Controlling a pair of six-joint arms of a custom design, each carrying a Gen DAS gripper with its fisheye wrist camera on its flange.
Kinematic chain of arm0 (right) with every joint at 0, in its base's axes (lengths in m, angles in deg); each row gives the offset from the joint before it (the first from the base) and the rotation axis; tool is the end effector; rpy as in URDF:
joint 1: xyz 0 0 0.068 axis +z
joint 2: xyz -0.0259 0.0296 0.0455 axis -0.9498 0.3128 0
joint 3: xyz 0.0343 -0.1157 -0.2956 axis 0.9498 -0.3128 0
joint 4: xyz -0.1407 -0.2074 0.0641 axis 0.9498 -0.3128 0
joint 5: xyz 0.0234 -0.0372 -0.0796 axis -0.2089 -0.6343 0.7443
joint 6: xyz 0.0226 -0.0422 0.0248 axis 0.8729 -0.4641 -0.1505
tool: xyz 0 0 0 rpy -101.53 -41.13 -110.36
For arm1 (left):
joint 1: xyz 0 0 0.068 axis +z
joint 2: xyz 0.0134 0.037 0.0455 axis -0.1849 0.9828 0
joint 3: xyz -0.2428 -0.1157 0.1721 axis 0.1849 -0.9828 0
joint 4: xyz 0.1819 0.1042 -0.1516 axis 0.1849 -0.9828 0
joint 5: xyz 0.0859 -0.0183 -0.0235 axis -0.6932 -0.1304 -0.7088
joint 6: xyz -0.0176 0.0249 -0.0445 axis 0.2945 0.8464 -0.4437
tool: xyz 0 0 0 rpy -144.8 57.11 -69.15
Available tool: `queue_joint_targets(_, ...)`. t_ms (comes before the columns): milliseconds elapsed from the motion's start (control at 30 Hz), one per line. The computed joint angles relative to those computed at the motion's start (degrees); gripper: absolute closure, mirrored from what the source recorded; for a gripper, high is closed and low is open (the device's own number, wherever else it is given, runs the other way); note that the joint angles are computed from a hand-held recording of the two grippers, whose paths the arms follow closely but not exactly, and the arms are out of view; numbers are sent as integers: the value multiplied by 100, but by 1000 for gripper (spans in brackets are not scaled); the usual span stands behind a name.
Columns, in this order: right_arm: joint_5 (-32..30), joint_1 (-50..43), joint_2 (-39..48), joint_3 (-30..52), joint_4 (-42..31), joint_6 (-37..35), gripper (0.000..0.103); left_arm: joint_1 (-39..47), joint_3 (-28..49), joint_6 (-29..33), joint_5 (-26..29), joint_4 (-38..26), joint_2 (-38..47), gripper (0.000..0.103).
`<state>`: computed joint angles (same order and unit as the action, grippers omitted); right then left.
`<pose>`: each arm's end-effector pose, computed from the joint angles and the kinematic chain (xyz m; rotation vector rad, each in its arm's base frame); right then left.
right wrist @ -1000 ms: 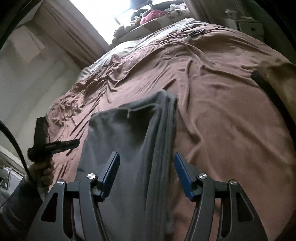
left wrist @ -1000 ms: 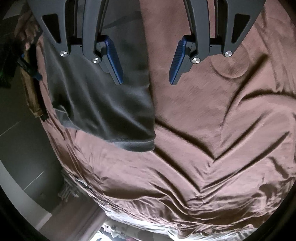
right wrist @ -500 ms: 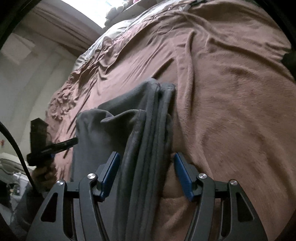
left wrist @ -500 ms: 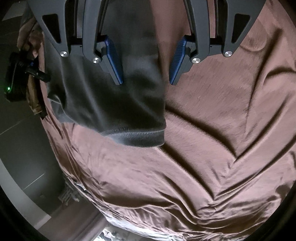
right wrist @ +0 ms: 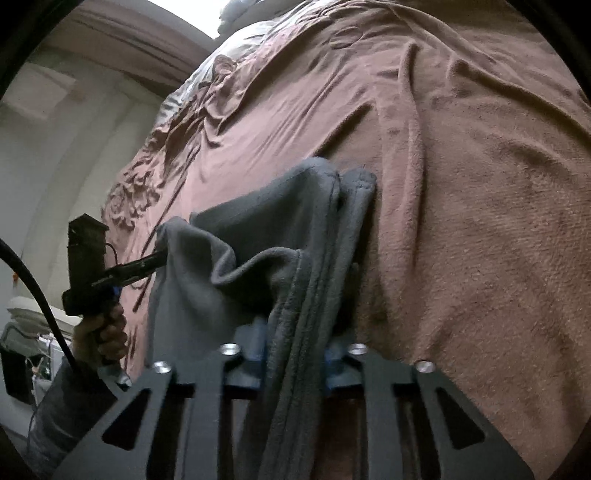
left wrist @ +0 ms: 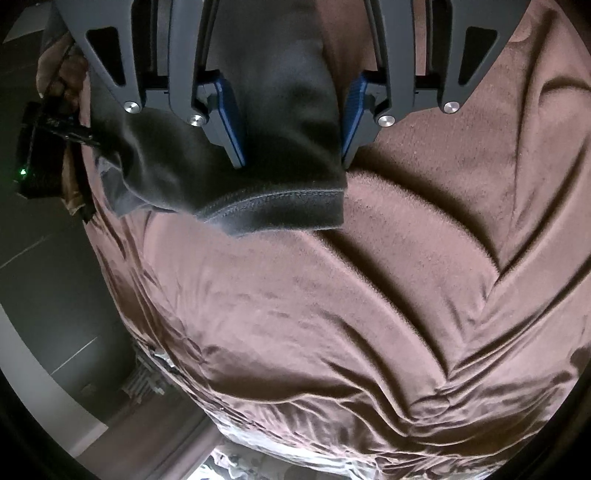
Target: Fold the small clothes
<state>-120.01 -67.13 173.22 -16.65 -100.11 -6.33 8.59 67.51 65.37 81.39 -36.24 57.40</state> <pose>0.3443 0.0523 0.2215 -0.2866 2.6019 1.0520 0.2709 0.0755 0.2117 -0.1577 2.6386 -0.5965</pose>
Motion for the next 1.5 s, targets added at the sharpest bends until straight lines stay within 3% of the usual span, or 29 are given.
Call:
queue_joint_targets(233,29,-11,-132,-12,-271,-249,81,467,-1,528,555,-523,114,53)
queue_joint_targets(400,-450,-179,173,232,-688,-483,62,643,13,780,839,-775,205,53)
queue_joint_targets(467,-563,-184,263,276,-702,-515,61,620,17,695,949,-701,289,53)
queue_joint_targets(667,-619,-226,456,376,-645,-607,61,217,-125,310,571,-22,204,77)
queue_joint_targets(733,-524,-174,438,361,-534,-553,66,118,-141,313,448,25,97,87)
queue_joint_targets(767,-377,-138,382,329,-456,-486,76,56,-168,326,377,58,-11,91)
queue_joint_targets(800,-303,-160,289,278,-484,-519,83,20,-189,335,343,73,-130,92)
queue_joint_targets(900,-227,-97,38,145,-363,-431,89,48,-186,391,370,-25,-403,93)
queue_joint_targets(1267,279,104,-1759,-709,-66,-279,90,517,191,687,1191,-1241,-1488,93)
queue_joint_targets(1500,746,184,-3112,-966,-491,-161,91,935,738,1200,1784,-2484,-2170,94)
